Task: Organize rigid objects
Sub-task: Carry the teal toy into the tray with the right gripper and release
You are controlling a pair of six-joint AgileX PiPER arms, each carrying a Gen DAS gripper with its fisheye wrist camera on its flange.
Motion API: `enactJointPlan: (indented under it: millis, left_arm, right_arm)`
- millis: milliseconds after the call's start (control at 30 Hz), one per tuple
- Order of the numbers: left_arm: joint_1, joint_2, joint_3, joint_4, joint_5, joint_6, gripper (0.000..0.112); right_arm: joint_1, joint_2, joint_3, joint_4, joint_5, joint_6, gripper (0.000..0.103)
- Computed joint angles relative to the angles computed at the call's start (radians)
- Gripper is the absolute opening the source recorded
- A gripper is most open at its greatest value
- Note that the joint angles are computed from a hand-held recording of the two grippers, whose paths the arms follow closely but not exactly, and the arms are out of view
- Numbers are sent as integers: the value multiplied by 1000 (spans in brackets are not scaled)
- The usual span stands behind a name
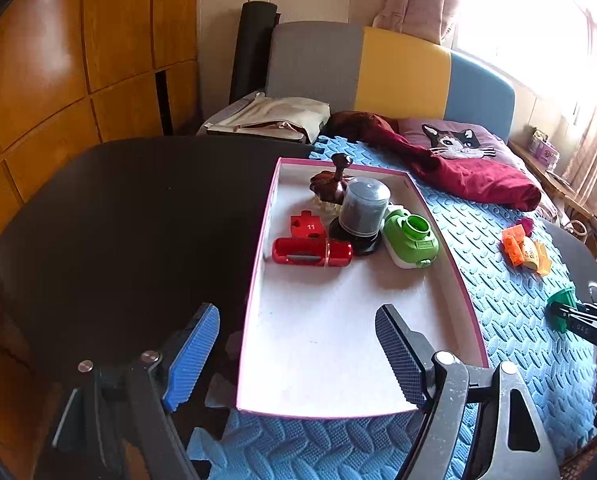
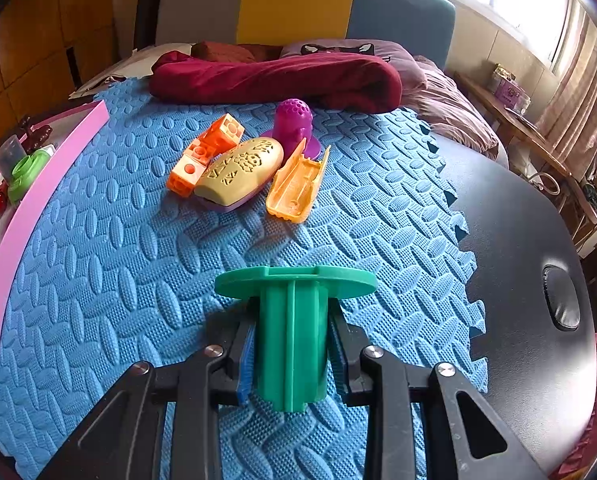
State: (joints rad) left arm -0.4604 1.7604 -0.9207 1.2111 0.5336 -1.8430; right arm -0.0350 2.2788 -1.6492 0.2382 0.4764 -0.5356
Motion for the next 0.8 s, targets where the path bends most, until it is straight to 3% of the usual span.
enactJointPlan:
  millis: [467,800]
  left_arm:
    - [8,-19,55,23,-5,-55,81]
    - [24,-21,71,24,-20,-58,81]
  right_arm:
    - [1,-3,3,-2,5,17,30]
    - [-18,-46,45,233,52,-144,30]
